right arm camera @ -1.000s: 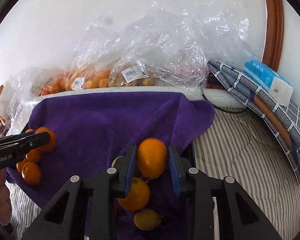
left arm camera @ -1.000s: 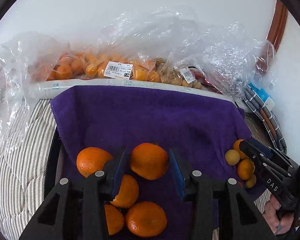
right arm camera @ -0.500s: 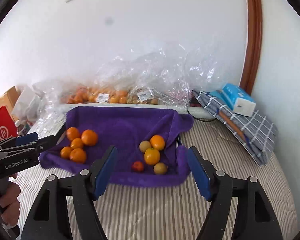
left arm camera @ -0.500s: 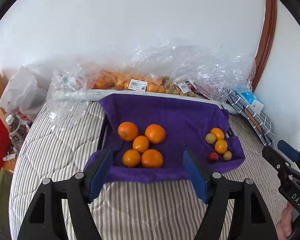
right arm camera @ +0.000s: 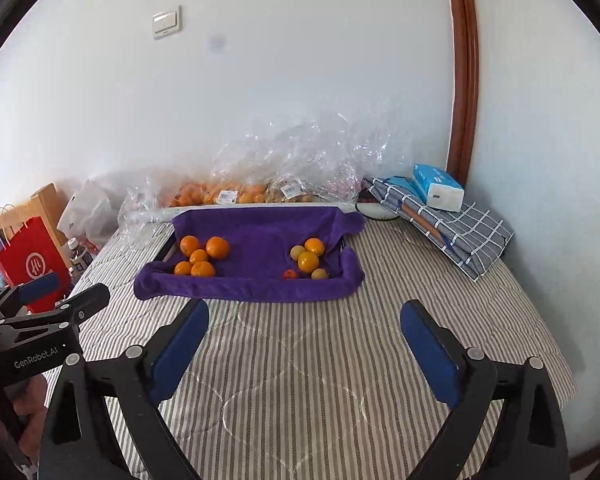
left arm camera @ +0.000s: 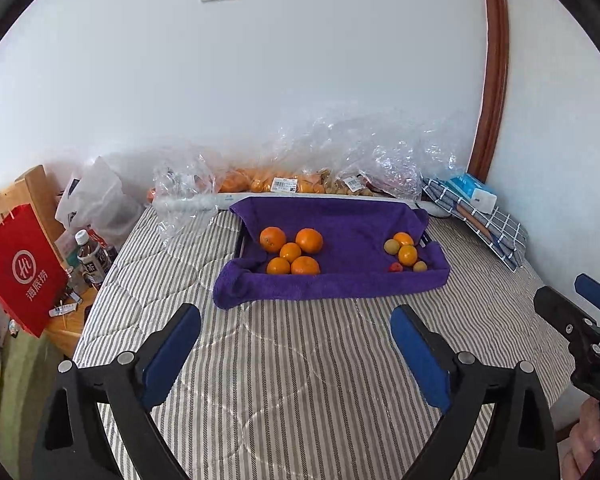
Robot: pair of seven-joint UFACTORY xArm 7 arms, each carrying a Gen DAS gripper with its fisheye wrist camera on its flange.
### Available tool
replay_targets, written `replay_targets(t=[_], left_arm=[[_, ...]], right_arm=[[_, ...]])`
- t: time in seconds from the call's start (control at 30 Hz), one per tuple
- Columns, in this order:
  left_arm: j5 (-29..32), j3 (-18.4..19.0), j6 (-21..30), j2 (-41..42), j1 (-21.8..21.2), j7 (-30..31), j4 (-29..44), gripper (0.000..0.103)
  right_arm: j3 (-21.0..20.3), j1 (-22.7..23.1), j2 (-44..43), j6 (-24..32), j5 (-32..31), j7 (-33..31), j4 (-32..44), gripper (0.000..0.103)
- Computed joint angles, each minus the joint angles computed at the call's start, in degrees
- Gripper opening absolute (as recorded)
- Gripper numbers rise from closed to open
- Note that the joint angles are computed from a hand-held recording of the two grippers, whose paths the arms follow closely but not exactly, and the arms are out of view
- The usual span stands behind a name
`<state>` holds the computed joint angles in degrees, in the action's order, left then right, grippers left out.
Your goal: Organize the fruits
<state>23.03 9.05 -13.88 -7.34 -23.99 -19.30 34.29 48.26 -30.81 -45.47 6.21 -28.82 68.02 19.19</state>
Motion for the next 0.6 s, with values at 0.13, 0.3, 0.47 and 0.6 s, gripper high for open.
replay_targets(t=[0.13,0.3,0.47,0.6], left_arm=[[-0.9,-0.4,-0.5,-3.2,0.1,1.5,-2.5,0.099],[-7.5,-8.0,-0.6,-5.1,6.0,6.1,-4.3,0.099],[-10.4,-7.9,-0.3,-5.7,5.1,8.1,-4.6,0.099],[-10.7,-4.9,0.3,-5.8,2.0,8.2,-4.5,0.099]], right_arm=[[-3.3,5.6,-2.2,3.6,0.7,0.0,-1.5,0.098],[-5.7,9.4,-3.2,7.1,-0.1,0.9,-2.3,0.098],[-7.6,11.5,-3.7,8.4,-1.7,2.5,-3.0,0.098],[-8.0,12.1,-3.4,9.3,-3.1,3.3,-2.7,0.098]])
